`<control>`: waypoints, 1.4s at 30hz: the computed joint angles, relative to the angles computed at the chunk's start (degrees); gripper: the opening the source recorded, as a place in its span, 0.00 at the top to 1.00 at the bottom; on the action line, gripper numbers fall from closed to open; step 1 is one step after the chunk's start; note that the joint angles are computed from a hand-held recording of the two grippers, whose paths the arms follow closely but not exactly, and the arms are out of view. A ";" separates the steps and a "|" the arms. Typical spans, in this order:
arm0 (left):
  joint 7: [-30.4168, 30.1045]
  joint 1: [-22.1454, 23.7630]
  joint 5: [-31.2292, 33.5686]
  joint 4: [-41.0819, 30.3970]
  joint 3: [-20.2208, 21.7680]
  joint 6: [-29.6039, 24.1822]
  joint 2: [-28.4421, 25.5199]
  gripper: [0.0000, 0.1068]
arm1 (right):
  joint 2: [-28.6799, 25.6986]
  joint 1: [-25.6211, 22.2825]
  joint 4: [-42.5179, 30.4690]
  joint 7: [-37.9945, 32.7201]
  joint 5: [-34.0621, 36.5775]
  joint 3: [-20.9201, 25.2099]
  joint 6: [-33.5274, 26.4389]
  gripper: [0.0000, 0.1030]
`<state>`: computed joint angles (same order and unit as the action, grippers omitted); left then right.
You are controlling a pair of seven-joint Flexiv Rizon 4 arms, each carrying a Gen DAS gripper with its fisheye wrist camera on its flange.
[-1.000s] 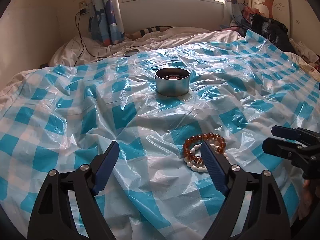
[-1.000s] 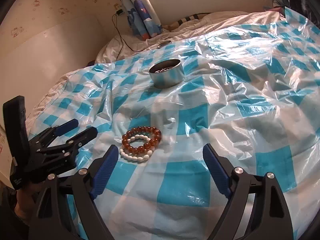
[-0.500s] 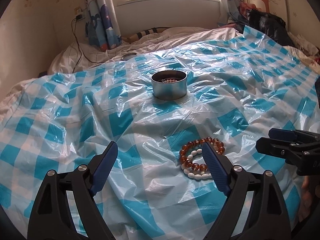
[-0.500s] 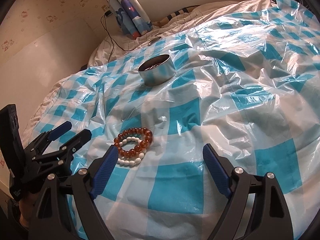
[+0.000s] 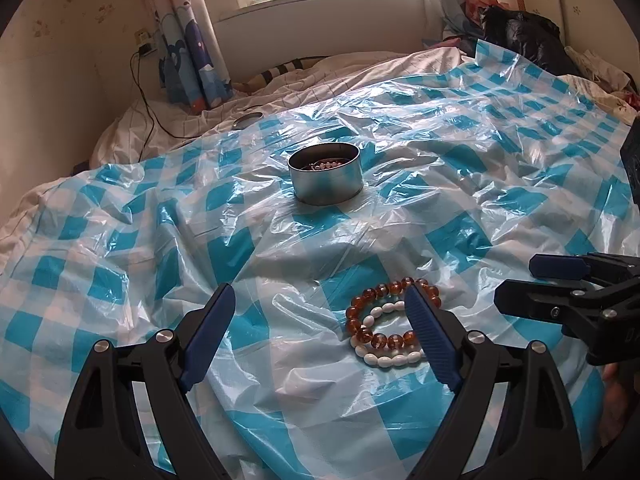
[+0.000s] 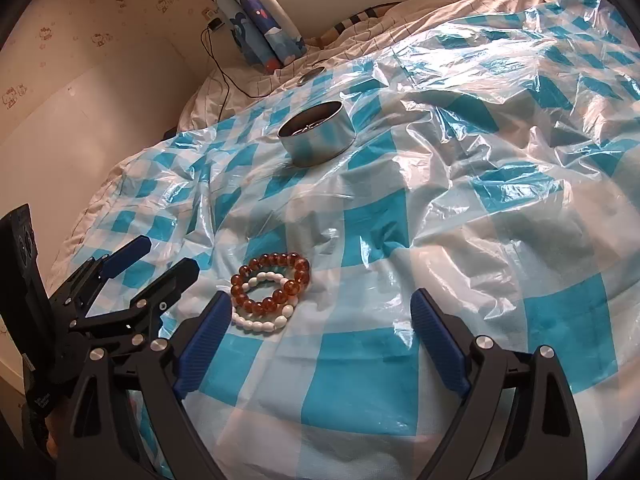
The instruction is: Organize jewelry
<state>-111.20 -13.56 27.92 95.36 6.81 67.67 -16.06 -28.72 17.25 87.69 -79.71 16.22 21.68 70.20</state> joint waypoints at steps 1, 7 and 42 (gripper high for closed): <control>0.10 -0.02 0.03 -0.02 -0.05 -0.03 -0.02 0.23 | 0.00 0.01 0.00 -0.01 0.01 -0.01 0.00 0.15; 0.02 -0.16 0.26 -0.12 -0.03 -0.14 -0.07 0.22 | 0.03 0.11 0.00 0.10 0.01 -0.12 -0.07 0.15; 21.24 11.76 -30.20 9.55 -13.39 8.92 0.27 0.20 | 0.47 1.60 1.16 2.97 -1.71 -2.37 1.79 0.13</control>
<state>-89.97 -1.80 -2.28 104.90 -6.58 76.58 -15.79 -28.26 18.85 88.85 -76.74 14.51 19.31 71.99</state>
